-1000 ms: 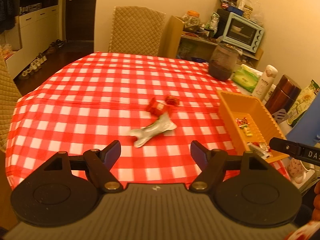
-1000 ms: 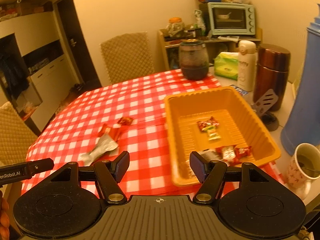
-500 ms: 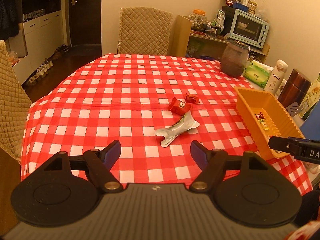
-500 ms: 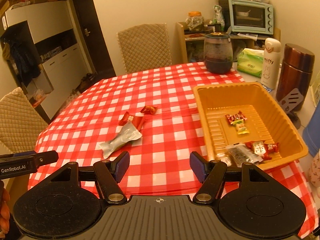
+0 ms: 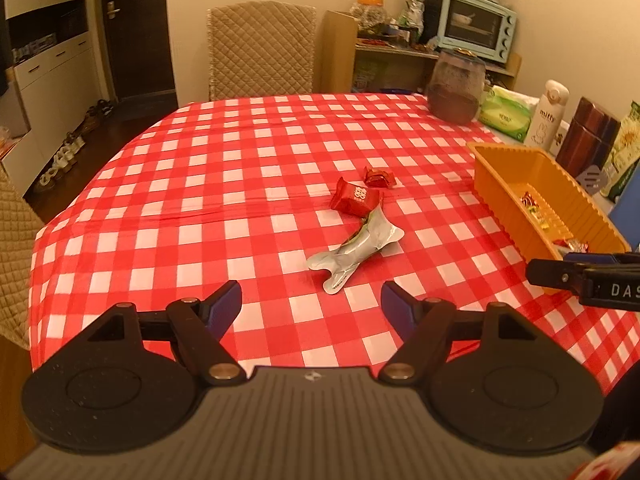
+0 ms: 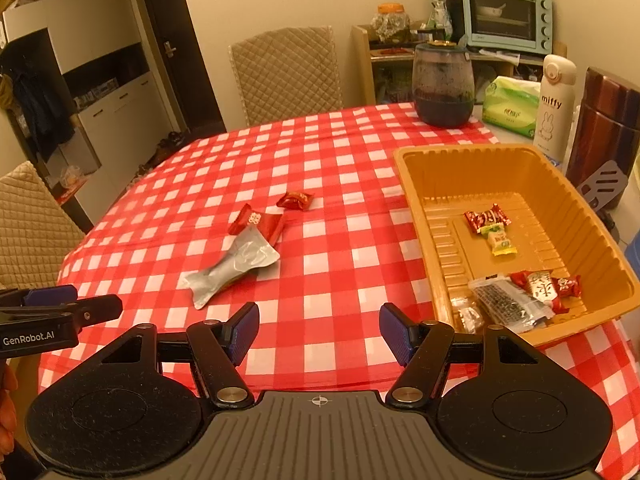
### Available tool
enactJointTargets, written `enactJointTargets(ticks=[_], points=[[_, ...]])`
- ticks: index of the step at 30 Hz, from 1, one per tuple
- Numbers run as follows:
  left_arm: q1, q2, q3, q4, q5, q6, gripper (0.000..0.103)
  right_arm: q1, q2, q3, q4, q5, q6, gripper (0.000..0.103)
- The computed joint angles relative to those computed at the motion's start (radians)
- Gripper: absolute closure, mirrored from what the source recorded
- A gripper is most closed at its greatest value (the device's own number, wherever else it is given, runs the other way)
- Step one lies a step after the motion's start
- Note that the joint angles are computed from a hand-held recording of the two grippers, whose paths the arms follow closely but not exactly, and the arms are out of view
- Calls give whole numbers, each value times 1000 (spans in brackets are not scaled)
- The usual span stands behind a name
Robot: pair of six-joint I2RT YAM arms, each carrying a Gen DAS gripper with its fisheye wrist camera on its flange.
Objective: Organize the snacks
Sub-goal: 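Move both grippers back over the table toward the silver pouch, then grasp the silver-green pouch with the left gripper while the right grasps the green-wrapped candy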
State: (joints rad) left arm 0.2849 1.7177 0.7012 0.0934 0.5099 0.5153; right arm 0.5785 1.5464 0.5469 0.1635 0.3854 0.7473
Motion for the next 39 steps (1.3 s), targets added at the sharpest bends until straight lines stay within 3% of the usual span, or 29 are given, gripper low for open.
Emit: enactJointTargets(ticks=[17, 28, 39], points=[[-60, 195, 100, 75, -12, 41, 29, -78, 226, 86, 132, -68, -69, 37], [-125, 350, 167, 192, 5, 127, 30, -116, 365, 138, 204, -99, -104, 37], [-224, 463, 225, 295, -29, 286, 45, -121, 403, 133, 240, -83, -98, 37]])
